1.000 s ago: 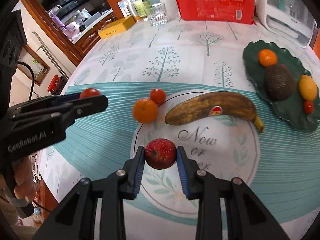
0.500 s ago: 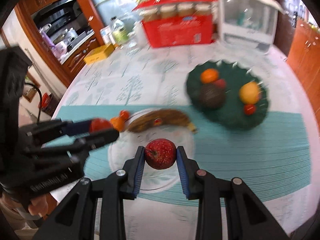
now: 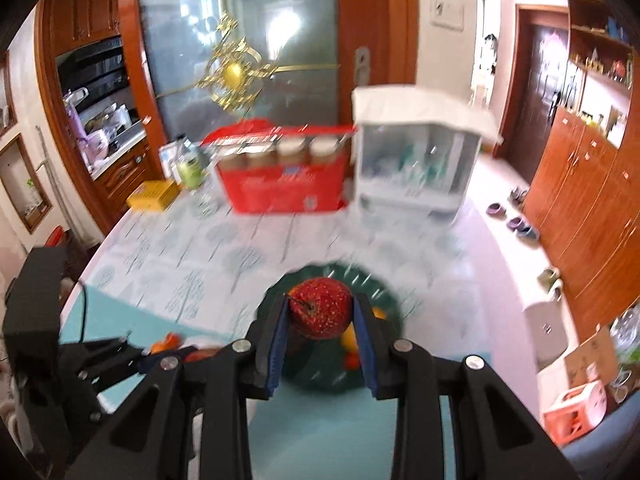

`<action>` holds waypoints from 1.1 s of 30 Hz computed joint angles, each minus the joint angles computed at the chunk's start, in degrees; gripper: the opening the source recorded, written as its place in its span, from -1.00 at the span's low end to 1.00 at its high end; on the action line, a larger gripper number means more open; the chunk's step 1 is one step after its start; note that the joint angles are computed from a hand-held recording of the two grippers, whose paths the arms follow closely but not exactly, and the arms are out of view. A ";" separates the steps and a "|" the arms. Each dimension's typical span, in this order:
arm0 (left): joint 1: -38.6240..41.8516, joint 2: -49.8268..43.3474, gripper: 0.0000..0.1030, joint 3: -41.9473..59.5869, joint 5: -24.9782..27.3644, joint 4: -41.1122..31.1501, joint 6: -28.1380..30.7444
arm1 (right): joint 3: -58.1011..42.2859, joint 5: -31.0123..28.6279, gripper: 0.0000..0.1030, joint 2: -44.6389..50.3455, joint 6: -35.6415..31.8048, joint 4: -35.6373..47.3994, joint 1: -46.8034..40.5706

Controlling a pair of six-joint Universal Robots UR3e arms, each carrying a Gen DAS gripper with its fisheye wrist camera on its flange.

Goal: Organize fruits
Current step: 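Carry the tomato and lychee over the green leaf plate with both tools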

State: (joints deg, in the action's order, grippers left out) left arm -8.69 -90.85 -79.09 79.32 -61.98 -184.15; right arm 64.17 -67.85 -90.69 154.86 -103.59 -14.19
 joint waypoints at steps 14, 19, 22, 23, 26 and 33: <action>-8.20 -26.95 -0.31 15.25 10.18 6.00 -14.71 | -14.16 2.37 -0.38 27.34 -5.77 -1.22 0.20; -8.54 -31.84 -0.31 17.99 10.91 5.82 -16.86 | -17.18 1.87 -0.38 35.67 -6.22 -0.11 1.14; -8.98 -34.03 -0.31 19.72 11.27 5.49 -17.30 | -20.70 0.81 -0.38 40.99 -6.51 0.83 2.00; -9.02 -34.47 -0.31 20.15 11.29 5.34 -17.34 | -21.72 0.48 -0.38 42.25 -6.54 1.14 2.22; -9.09 -36.54 -0.31 21.96 11.48 4.92 -17.37 | -24.60 -0.16 -0.38 45.82 -6.86 2.30 2.96; -8.46 -39.51 -0.31 23.96 11.21 4.09 -17.49 | -32.07 -1.37 -0.38 52.46 -7.47 6.45 3.98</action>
State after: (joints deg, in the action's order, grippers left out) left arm -17.15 -130.37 -55.14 90.53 -57.89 -201.65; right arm 32.11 -69.21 -38.24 147.39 -97.15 -10.22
